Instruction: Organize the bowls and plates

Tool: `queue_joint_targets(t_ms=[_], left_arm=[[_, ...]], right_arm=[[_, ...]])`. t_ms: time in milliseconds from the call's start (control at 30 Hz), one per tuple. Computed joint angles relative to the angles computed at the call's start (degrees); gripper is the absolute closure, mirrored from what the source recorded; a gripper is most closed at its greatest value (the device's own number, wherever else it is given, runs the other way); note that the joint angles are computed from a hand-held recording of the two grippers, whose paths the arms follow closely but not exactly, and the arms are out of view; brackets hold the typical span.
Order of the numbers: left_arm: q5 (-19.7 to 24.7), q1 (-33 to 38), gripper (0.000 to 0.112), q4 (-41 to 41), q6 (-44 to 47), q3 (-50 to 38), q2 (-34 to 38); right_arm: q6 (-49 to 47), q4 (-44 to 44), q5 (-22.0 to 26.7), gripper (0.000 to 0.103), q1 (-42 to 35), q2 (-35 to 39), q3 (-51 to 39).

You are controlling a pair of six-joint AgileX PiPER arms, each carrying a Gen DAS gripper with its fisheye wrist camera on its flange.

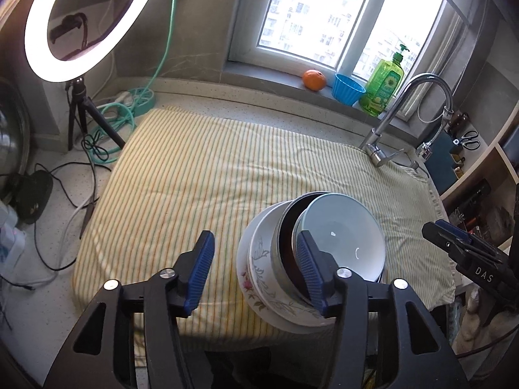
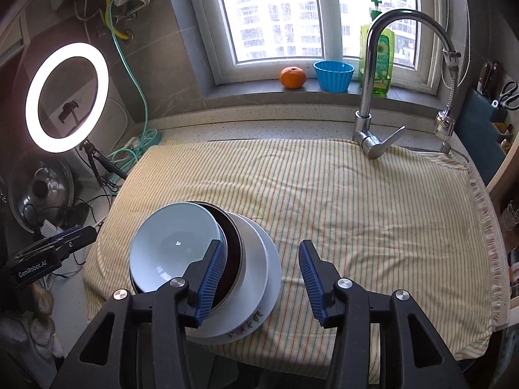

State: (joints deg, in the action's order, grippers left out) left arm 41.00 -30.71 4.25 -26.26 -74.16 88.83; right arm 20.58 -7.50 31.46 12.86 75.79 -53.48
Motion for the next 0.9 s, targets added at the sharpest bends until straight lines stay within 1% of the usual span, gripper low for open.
queue_joint_targets(t_ms=[33,67,100,133,200,233,267,333,500,633,733,900], left_arm=[[0.0,-0.4,0.050,0.4,-0.1,-0.1,-0.2],[0.0,-0.9,0.050,0.9,-0.4,0.0,-0.4],[0.0,-1.4,0.049,1.5,-0.8,0.2,-0.7],[0.0,-1.8,0.048,2.0,-1.0,0.2,-0.9],[-0.1,-2.5,0.040,2.8,-1.5,0.4,-1.2],[-0.1,-2.6,0.039,2.7,-1.4,0.5,-1.3],[-0.2,-2.7,0.039,2.5,-1.3,0.6,-1.5],[0.1,-3.1,0.039,3.5,-2.0,0.5,-1.5],[2.0,-4.3,0.037,6.9,-4.5,-0.6,-0.8],[1.8,-4.4,0.037,7.3,-5.5,-0.5,-1.1],[1.6,-4.4,0.037,7.5,-5.8,-0.5,-1.2],[1.6,-4.0,0.037,7.0,-5.4,-0.9,-0.8]], right_arm=[[0.2,0.0,-0.4,0.038,0.2,-0.5,0.3],[1.1,-0.6,-0.9,0.034,0.6,-1.1,0.7],[1.8,-1.1,-1.1,0.032,0.8,-1.6,1.0],[2.9,-2.0,-0.9,0.032,1.3,-2.0,1.0],[4.7,-3.8,-0.6,0.032,2.1,-2.5,0.9],[5.7,-5.0,-0.2,0.031,2.7,-2.6,0.6],[6.5,-5.9,0.0,0.030,3.1,-2.7,0.5],[8.0,-7.5,0.0,0.025,3.8,-3.0,0.5],[10.5,-10.2,0.1,0.024,5.1,-3.5,0.5],[10.4,-9.5,-0.1,0.023,4.9,-3.4,0.5],[11.9,-11.0,0.2,0.023,5.5,-3.1,0.4],[11.8,-11.1,0.2,0.022,5.4,-3.0,0.1]])
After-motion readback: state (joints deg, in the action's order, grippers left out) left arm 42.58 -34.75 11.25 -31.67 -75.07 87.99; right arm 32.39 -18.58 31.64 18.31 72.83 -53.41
